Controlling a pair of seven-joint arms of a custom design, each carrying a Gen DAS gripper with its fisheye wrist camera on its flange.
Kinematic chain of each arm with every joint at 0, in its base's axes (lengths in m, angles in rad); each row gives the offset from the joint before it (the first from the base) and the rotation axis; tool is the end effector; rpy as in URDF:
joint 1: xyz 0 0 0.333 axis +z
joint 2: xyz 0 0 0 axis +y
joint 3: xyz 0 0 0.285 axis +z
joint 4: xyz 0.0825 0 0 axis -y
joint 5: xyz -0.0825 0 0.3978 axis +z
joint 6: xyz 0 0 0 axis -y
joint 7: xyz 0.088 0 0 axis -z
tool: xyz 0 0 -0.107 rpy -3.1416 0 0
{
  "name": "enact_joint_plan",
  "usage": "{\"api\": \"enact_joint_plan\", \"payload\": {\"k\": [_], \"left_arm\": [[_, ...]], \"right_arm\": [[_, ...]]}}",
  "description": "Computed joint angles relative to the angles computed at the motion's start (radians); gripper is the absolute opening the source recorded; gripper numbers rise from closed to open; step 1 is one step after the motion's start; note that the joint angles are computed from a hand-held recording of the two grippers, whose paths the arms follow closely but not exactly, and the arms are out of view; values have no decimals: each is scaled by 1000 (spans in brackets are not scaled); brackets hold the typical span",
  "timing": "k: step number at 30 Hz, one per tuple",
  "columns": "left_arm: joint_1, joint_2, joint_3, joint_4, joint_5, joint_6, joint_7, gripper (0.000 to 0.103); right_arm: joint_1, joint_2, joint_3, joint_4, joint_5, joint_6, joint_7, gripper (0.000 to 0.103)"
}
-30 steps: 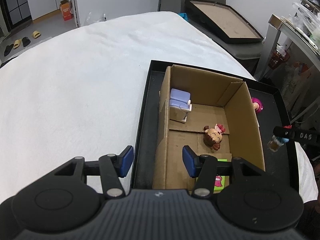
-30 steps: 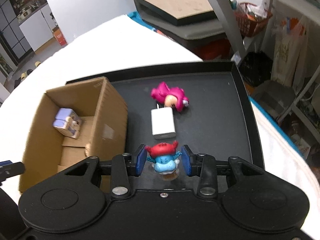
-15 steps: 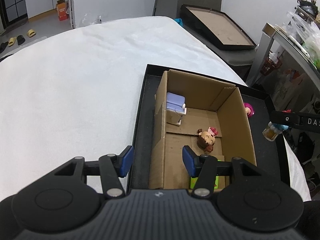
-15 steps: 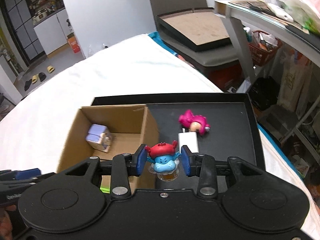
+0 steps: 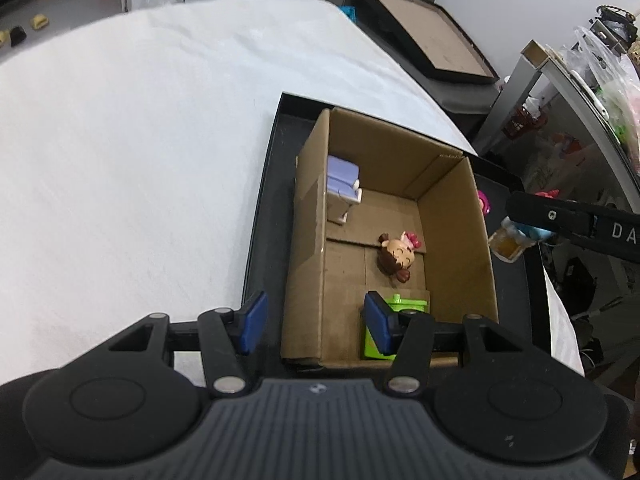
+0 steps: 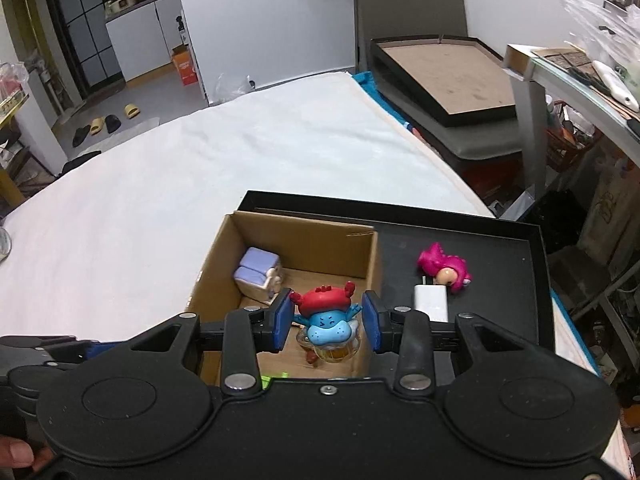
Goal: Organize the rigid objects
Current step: 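Carry the blue mug figure into the box and open the right gripper, then move the right gripper back to the white USB charger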
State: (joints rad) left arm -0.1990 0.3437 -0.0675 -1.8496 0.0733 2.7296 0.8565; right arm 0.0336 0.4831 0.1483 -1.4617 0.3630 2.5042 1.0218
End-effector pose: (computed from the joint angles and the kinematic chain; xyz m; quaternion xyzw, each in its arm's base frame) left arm 0.6515 -0.1773 0.3621 -0.8032 0.5331 -0.2503 0.0892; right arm 0.7282 0.1116 0.4370 -0.8051 0.4982 -0.1253 0.2967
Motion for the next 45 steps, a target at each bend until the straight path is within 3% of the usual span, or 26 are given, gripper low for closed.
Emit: {"api": "enact_joint_plan", "payload": {"k": [5, 10, 13, 19, 24, 29, 45], "left_arm": [[35, 16, -34, 13, -83, -15, 71, 48], [46, 22, -48, 12, -130, -3, 141, 20], [45, 30, -44, 21, -142, -14, 161, 11], [58, 34, -51, 18, -188, -4, 201, 10], [62, 26, -56, 2, -221, 18, 226, 10], [62, 22, -55, -5, -234, 23, 232, 10], [4, 17, -2, 4, -90, 5, 117, 11]], "right_arm": [[25, 15, -7, 14, -32, -11, 35, 36], [50, 50, -17, 56, -85, -30, 79, 36], [67, 83, -28, 100, -131, -42, 109, 36], [98, 141, -43, 179, -210, -51, 177, 37], [91, 99, -31, 103, -234, 48, 173, 44], [86, 73, -49, 66, -257, 50, 213, 44], [21, 27, -51, -35, -243, 99, 265, 50]]}}
